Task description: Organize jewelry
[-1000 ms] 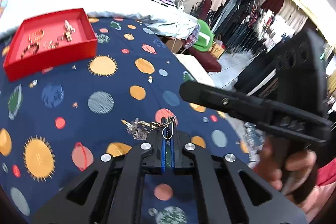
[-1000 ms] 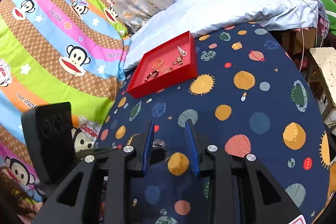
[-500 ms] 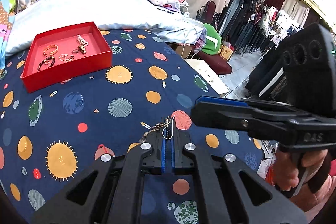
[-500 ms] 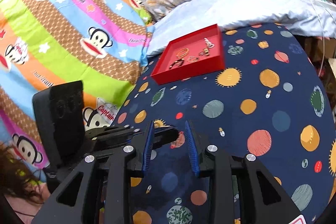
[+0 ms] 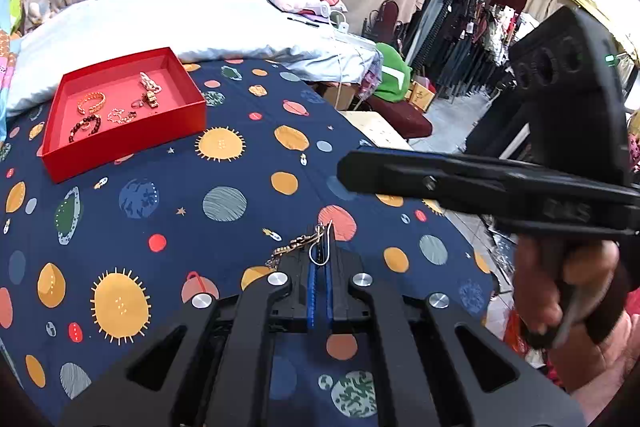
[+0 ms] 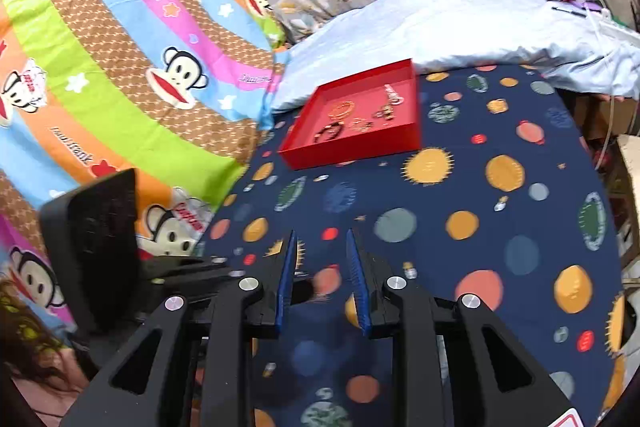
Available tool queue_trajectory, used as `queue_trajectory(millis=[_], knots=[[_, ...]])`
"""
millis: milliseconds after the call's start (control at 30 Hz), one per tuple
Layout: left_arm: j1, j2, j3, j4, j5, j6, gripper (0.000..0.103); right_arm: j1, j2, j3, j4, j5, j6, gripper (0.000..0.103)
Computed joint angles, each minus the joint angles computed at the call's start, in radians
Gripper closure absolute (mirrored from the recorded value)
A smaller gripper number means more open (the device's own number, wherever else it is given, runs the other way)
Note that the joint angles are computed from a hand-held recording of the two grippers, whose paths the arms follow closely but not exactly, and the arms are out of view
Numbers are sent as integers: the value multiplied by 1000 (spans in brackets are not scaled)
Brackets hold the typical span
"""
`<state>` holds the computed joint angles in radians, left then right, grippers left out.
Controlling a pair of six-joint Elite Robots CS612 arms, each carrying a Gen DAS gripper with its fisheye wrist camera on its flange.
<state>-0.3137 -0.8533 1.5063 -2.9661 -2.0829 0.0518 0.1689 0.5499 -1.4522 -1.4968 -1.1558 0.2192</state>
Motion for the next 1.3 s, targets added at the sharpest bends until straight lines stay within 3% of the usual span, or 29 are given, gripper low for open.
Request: queue_trajectory(millis=[133, 233, 333, 433, 600, 833, 1133, 1300], knots=[[-1, -12, 14, -19, 45, 22, 101, -8, 2, -1, 29, 15, 8, 78], [-11, -21, 36, -65, 121, 64, 101, -14, 3, 8, 24, 85, 42, 78], [-29, -28, 76, -160, 206, 147, 101, -11, -6, 25, 39, 126, 48, 77], [-41, -33, 104, -203, 236, 222, 101, -9, -25, 52, 80, 176, 9, 76], [-51, -35, 128, -218, 234, 289, 100, -8, -73, 109, 219, 232, -102, 75], [-64, -32, 155, -285, 248, 382, 100, -3, -186, 246, 536, 273, -385, 74], [-66, -33, 171, -331, 239, 439, 100, -4, -245, 351, 684, 274, -481, 74], [-65, -30, 171, -330, 230, 453, 100, -13, -255, 385, 738, 329, -502, 76]])
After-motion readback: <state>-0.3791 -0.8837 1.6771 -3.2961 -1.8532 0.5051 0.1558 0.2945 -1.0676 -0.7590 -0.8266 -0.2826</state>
